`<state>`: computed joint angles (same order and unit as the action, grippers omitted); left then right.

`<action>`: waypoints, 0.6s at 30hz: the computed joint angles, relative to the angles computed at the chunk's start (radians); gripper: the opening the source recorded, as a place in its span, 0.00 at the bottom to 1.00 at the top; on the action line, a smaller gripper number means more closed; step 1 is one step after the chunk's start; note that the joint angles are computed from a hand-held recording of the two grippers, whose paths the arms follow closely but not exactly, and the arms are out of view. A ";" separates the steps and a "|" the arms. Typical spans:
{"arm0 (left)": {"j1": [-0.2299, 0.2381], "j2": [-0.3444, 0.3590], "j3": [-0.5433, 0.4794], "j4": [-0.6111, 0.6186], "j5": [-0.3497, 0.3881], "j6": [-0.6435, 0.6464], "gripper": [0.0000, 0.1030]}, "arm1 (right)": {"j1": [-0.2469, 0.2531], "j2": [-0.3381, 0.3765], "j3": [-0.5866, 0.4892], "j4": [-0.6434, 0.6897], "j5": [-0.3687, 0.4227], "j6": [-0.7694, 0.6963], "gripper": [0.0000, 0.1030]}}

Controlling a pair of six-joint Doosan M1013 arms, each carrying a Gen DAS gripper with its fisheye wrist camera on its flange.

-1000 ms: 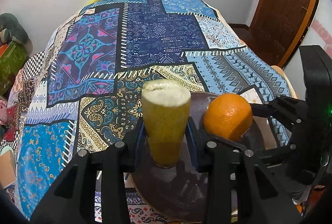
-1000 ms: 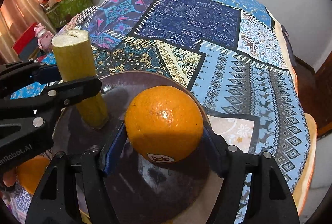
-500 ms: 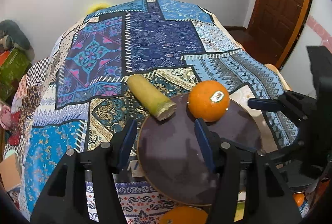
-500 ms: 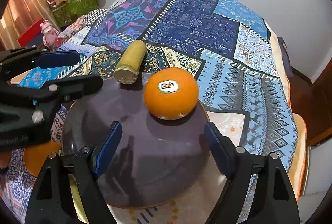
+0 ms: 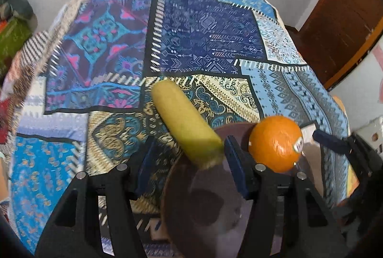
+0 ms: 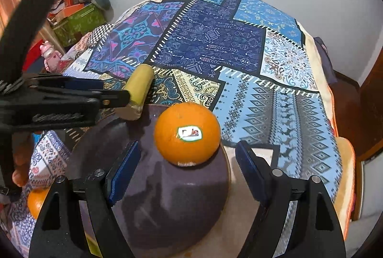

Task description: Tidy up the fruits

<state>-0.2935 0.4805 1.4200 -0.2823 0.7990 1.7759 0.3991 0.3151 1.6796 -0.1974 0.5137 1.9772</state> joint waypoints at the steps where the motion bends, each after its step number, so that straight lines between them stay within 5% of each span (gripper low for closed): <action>1: 0.001 0.012 -0.015 -0.009 0.019 -0.002 0.56 | 0.000 0.004 -0.004 0.008 0.006 -0.012 0.77; 9: -0.009 0.042 -0.046 0.019 0.049 -0.026 0.36 | -0.006 0.032 -0.024 0.044 0.017 -0.044 0.76; 12: -0.002 0.029 -0.028 -0.016 0.048 0.015 0.35 | -0.006 0.030 -0.022 0.052 0.015 -0.052 0.65; 18: -0.014 -0.033 0.058 -0.012 0.002 0.121 0.35 | -0.007 0.009 0.000 0.088 -0.007 -0.083 0.60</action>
